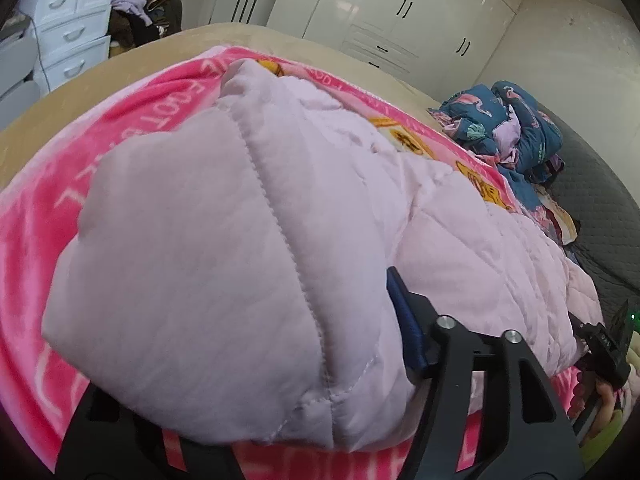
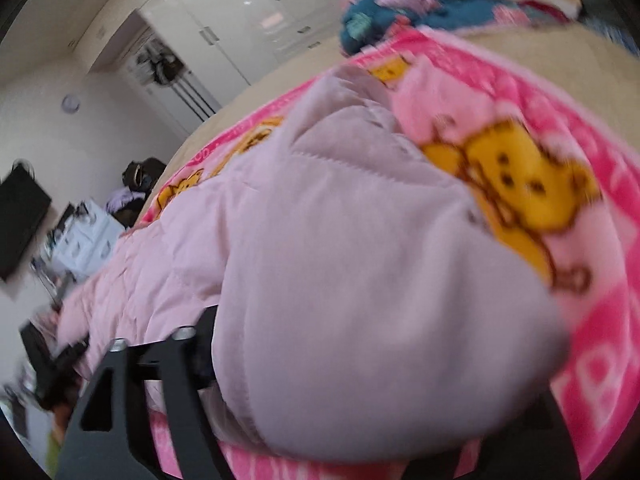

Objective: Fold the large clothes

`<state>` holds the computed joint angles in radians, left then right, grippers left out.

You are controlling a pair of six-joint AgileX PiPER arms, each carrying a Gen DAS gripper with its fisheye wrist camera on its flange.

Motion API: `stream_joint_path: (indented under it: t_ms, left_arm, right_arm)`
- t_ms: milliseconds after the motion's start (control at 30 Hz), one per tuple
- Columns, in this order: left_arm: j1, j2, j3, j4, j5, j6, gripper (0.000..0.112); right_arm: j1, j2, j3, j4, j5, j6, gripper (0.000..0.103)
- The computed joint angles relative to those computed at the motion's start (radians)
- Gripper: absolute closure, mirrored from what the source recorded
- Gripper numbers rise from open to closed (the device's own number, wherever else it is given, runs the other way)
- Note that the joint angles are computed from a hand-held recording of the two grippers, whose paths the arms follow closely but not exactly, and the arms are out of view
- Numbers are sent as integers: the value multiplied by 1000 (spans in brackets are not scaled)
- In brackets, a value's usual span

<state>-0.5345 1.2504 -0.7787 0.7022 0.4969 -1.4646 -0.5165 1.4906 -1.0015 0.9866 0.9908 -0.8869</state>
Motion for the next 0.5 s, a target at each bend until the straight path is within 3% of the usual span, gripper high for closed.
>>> stream_joint_path:
  t_ms: [167,333,433,500]
  left_arm:
    - [-21,-43,39,18,24,-37,40]
    - [-83,-105,74,57,102,-96,25]
    - [-163,-156,75,82,200,-124,19]
    - [-258,-182,61,111,311,-152,19]
  right_arm:
    - [-94,-30,31,-2,40,13,10]
    - [-185,-83,48,-29,72,-17,8]
    - [-255,-147,72,-24,101,-62,7]
    - [-308,-205,90,-13,123,-107,4]
